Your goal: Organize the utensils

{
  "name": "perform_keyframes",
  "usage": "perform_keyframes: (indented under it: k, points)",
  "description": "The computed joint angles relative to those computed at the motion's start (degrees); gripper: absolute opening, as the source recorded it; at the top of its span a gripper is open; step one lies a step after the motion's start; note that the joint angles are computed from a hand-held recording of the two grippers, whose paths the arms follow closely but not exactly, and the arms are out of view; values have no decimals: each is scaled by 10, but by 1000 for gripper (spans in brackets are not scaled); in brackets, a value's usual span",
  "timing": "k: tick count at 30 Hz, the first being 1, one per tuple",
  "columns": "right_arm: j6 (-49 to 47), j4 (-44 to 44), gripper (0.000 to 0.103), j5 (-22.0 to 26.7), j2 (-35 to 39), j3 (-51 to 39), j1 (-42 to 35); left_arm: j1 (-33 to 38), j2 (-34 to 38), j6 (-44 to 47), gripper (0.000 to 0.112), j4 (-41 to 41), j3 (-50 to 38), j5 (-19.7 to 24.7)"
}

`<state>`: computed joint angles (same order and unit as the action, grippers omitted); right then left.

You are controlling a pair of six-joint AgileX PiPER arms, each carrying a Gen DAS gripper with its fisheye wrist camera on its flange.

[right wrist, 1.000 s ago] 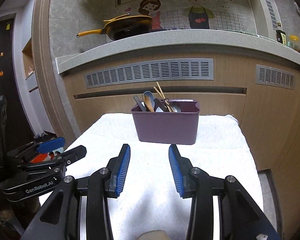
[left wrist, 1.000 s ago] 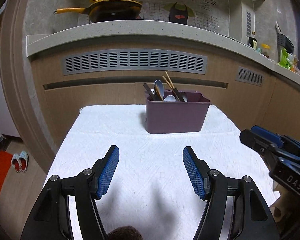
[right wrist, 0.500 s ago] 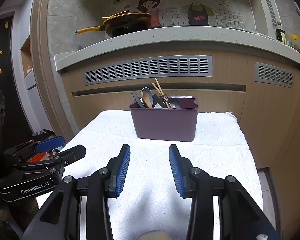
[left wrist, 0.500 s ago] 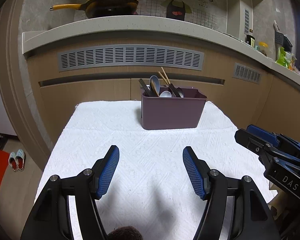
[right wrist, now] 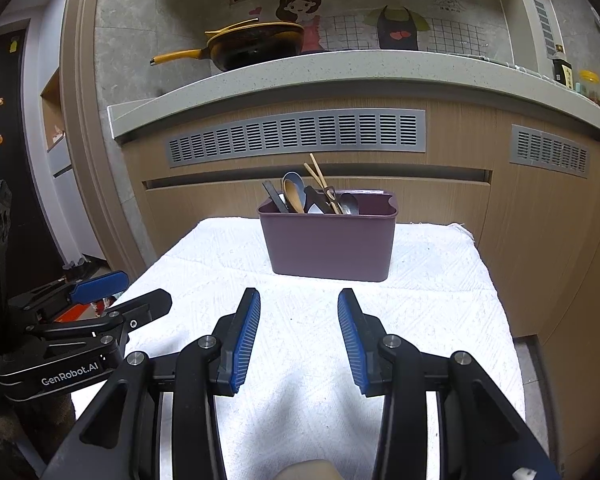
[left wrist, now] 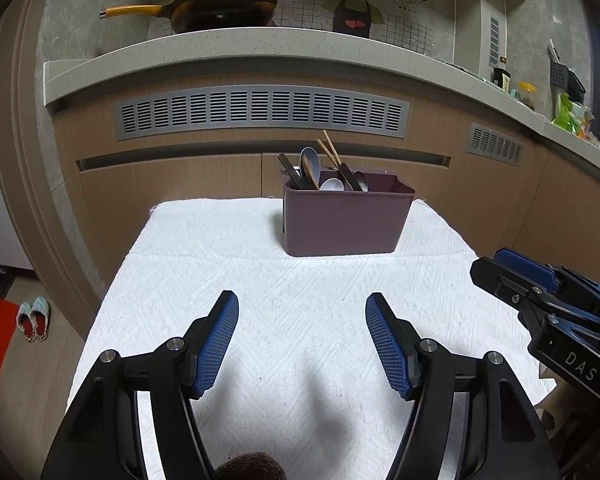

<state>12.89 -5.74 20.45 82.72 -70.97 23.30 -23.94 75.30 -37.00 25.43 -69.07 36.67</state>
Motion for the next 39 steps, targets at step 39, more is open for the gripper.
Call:
perform_keyframes:
  k: [39]
  points:
    - [84,-89,42,-12,-8,17,5,-10,-1,-16,66,22,6,1]
